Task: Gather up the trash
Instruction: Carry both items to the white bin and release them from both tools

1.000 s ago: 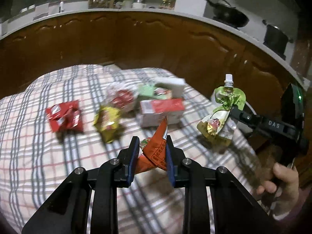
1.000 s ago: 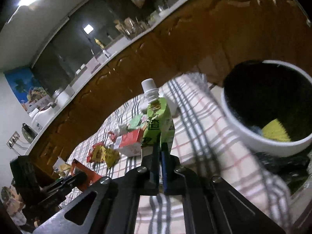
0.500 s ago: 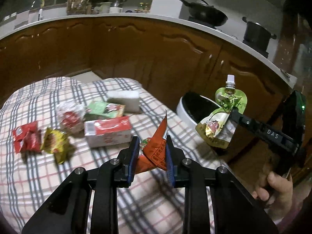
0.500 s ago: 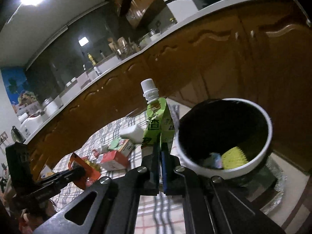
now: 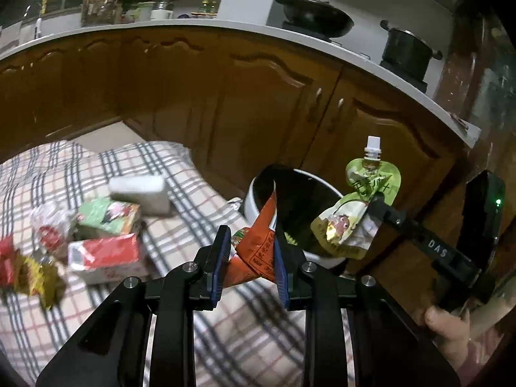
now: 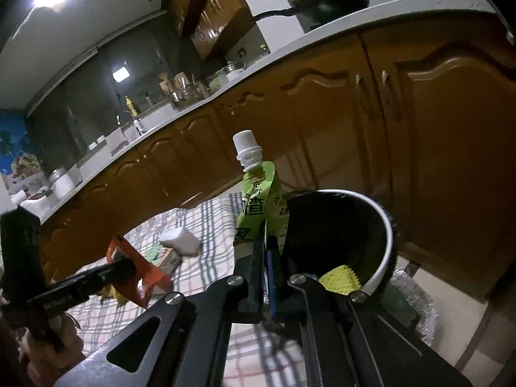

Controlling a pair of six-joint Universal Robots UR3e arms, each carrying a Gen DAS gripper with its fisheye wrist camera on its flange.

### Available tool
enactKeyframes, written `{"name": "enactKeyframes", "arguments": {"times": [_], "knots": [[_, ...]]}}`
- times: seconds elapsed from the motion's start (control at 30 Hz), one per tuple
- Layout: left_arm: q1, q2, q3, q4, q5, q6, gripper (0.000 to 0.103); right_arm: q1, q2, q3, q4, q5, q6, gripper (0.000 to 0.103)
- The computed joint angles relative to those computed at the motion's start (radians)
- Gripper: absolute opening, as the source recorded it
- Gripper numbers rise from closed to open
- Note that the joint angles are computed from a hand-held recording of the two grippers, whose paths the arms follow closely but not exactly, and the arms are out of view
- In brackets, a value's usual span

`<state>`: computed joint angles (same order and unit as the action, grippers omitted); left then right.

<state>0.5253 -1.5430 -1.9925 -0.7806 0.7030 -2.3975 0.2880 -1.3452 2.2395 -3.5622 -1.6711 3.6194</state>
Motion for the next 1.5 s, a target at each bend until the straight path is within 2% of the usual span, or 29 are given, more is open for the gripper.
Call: {"name": "enactKeyframes", "arguments": {"times": [0.13, 0.43, 0.87, 1.17, 1.27, 1.37, 1.5], "knots": [[-0.074, -0.058, 0.051, 0.076, 0.016, -0.072, 0.024, -0.027, -0.003, -0.006, 0.021, 0.001, -0.023, 0.001], [-0.253, -0.249, 0.215, 0.203, 0.116, -0.233, 0.024, -0.102, 0.007, -0.041, 0.087, 0.031, -0.089, 0.001], [-0.376, -0.401, 0.341, 0.242, 0.221, -0.299, 0.024, -0.169, 0.060, -0.080, 0.151, 0.098, -0.143, 0.001], [-0.418, -0.457, 0.406, 0.219, 0.255, -0.304, 0.026, -0.200, 0.073, -0.103, 0.192, 0.124, -0.156, 0.003], [-0.433, -0.477, 0.423, 0.218, 0.280, -0.301, 0.030, -0.203, 0.077, -0.119, 0.211, 0.128, -0.146, 0.009], [-0.430, -0.471, 0.407, 0.222, 0.284, -0.300, 0.042, -0.215, 0.074, -0.106, 0.204, 0.139, -0.142, 0.016], [-0.399, -0.435, 0.351, 0.249, 0.251, -0.302, 0.059, -0.234, 0.057, -0.035, 0.119, 0.163, -0.122, 0.038]]}}
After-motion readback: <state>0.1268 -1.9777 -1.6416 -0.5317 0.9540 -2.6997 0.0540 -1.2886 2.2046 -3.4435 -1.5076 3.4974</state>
